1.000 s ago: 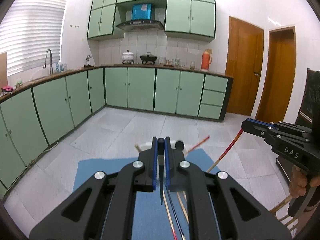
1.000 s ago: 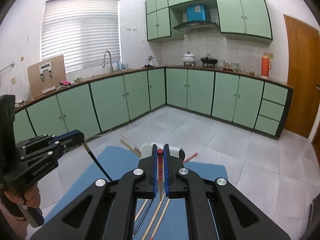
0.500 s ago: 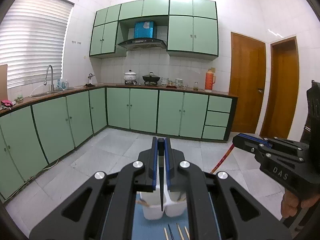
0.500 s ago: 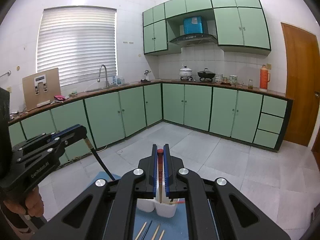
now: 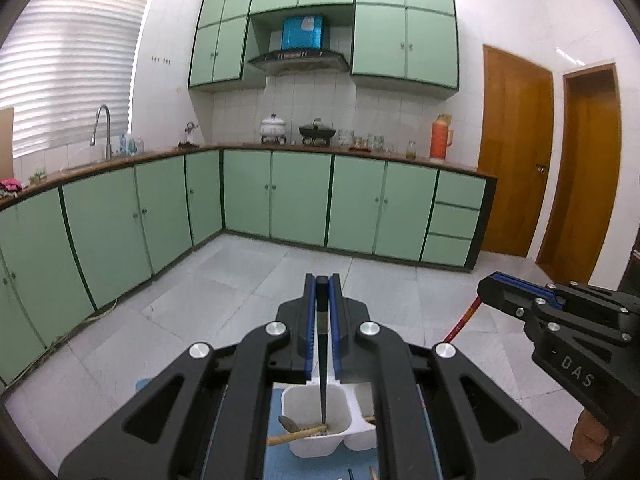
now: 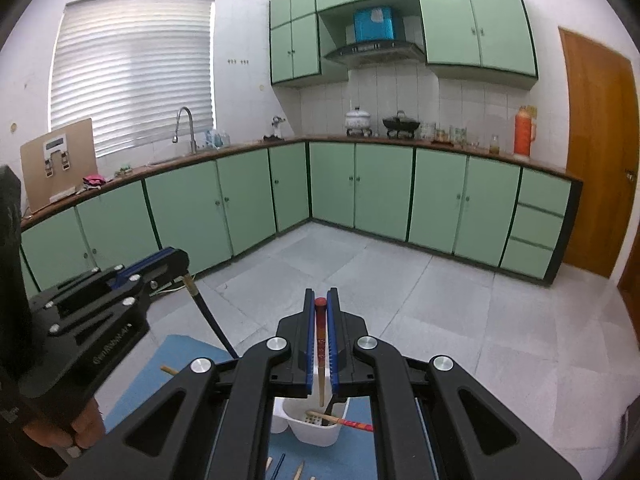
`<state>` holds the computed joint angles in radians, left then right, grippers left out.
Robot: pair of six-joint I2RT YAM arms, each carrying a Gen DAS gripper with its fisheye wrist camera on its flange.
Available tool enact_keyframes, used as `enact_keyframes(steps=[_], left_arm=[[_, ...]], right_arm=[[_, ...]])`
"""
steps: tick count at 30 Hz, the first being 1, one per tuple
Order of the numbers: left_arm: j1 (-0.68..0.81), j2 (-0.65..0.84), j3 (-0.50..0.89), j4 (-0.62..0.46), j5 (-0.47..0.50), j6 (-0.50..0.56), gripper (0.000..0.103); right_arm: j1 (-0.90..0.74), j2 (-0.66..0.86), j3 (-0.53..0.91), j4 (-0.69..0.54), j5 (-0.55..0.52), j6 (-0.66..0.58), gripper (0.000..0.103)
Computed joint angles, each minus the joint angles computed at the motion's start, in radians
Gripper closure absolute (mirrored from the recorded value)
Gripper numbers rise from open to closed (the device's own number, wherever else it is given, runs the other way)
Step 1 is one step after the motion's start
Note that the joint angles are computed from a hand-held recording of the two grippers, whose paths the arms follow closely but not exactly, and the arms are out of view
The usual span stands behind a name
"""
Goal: Organize utensils
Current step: 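Lower both chopsticks into the holder and open both tools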
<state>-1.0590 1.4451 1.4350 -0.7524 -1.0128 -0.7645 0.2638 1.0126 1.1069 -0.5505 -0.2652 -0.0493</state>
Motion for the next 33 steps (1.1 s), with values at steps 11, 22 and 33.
enact_keyframes(steps=[11, 22, 33], left_arm=[[0.072, -0.014, -0.119, 0.059, 0.100, -0.019, 0.097], [0.053, -0.015, -0.142, 0.006, 0.090, -0.062, 0.096], [-0.082, -0.075, -0.174, -0.141, -0.034, -0.227, 0.047]], right_arm=[[0.045, 0.018, -0.111, 0.086, 0.048, 0.013, 0.097], [0.045, -0.008, -0.167, 0.086, 0.052, 0.023, 0.097], [-0.056, -0.136, -0.196, 0.016, -0.020, 0.011, 0.058]])
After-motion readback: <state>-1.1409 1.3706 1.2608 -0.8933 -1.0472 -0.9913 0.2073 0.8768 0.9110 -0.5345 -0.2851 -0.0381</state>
